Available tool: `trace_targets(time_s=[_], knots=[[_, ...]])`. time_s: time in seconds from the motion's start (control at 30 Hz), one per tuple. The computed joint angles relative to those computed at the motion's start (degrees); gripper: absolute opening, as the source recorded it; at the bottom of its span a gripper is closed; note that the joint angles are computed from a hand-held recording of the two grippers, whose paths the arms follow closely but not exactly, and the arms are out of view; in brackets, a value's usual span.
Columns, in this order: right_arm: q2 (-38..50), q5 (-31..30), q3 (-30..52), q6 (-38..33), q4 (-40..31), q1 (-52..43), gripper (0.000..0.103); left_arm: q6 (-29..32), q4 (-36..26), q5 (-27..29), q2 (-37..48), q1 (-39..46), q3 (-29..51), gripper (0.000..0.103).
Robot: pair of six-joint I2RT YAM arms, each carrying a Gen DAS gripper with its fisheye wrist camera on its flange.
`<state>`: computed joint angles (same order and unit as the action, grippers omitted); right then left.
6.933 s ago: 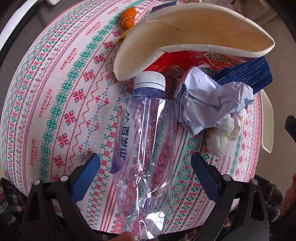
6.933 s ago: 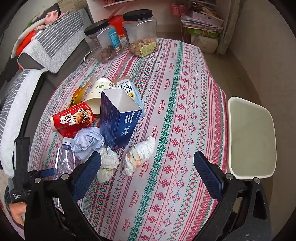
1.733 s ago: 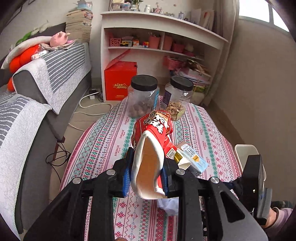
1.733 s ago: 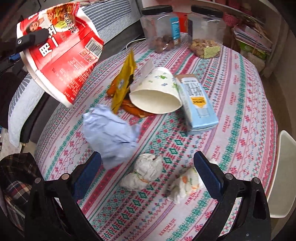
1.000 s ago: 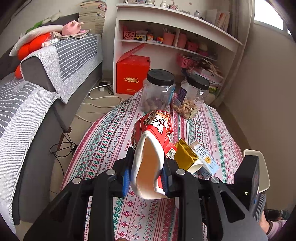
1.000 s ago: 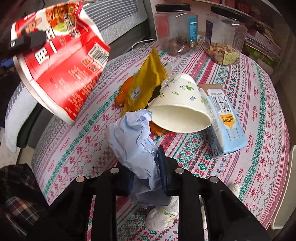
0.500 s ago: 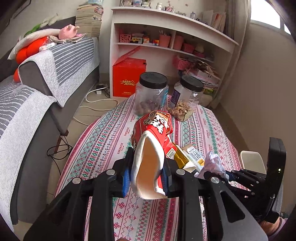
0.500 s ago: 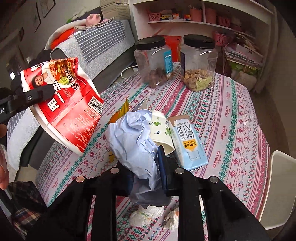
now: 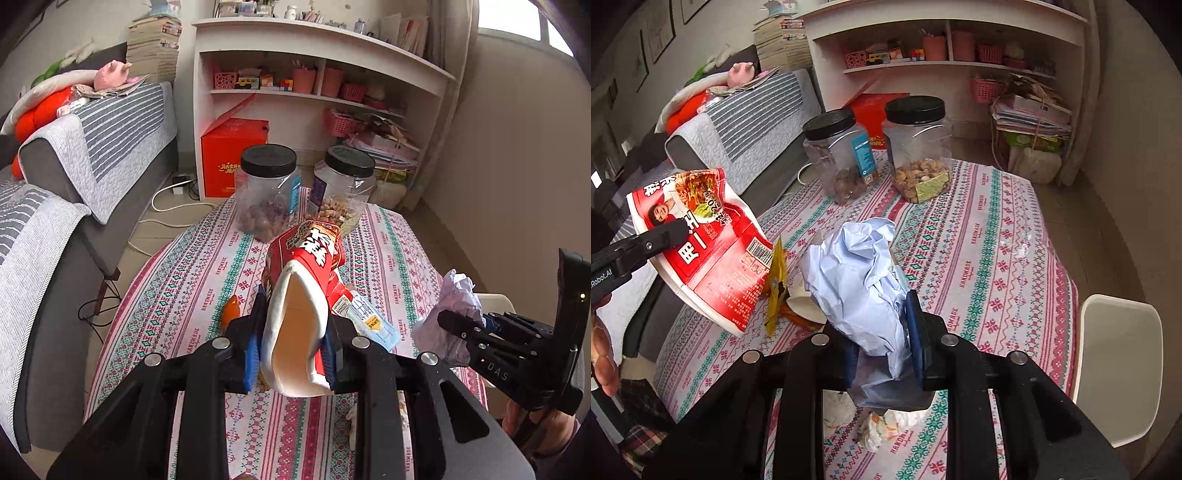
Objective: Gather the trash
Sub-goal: 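Grasp the crumpled blue paper with the right tool while the left tool holds the cup, then drop the paper and red cup into the wastebasket with both tools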
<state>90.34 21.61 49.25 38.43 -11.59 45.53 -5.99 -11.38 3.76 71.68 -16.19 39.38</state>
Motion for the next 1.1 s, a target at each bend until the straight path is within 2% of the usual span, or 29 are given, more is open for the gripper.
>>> trace_targets(time_s=[0.37, 0.47, 0.8, 0.83, 0.9, 1.1], knots=[[-12.6, 4.2, -9.0, 1.5, -4.1, -5.3, 0.022, -3.3, 1.9, -4.2, 3.2, -9.3, 1.2, 0.027], [-16.1, 6.5, -11.1, 2.1, -6.9, -6.8, 0.022, -4.1, 2.1, -5.4, 4.4, -11.8, 1.8, 0.027], [-29.4, 8.2, -18.9, 4.6, -18.1, -17.8, 0.025, -7.9, 2.4, -7.9, 9.2, -21.6, 5.4, 0.027], [-31.6, 8.4, -19.7, 4.6, -19.4, -19.4, 0.028, -8.2, 2.5, -8.1, 9.9, -23.0, 6.1, 0.027], [-37.4, 8.4, -21.4, 4.6, -22.0, -22.8, 0.048, -9.0, 2.5, -8.8, 11.8, -26.1, 8.4, 0.027], [-56.8, 8.5, -22.6, 0.1, -31.3, -34.6, 0.073, -12.1, 1.8, -9.3, 20.1, -34.2, 17.0, 0.027]])
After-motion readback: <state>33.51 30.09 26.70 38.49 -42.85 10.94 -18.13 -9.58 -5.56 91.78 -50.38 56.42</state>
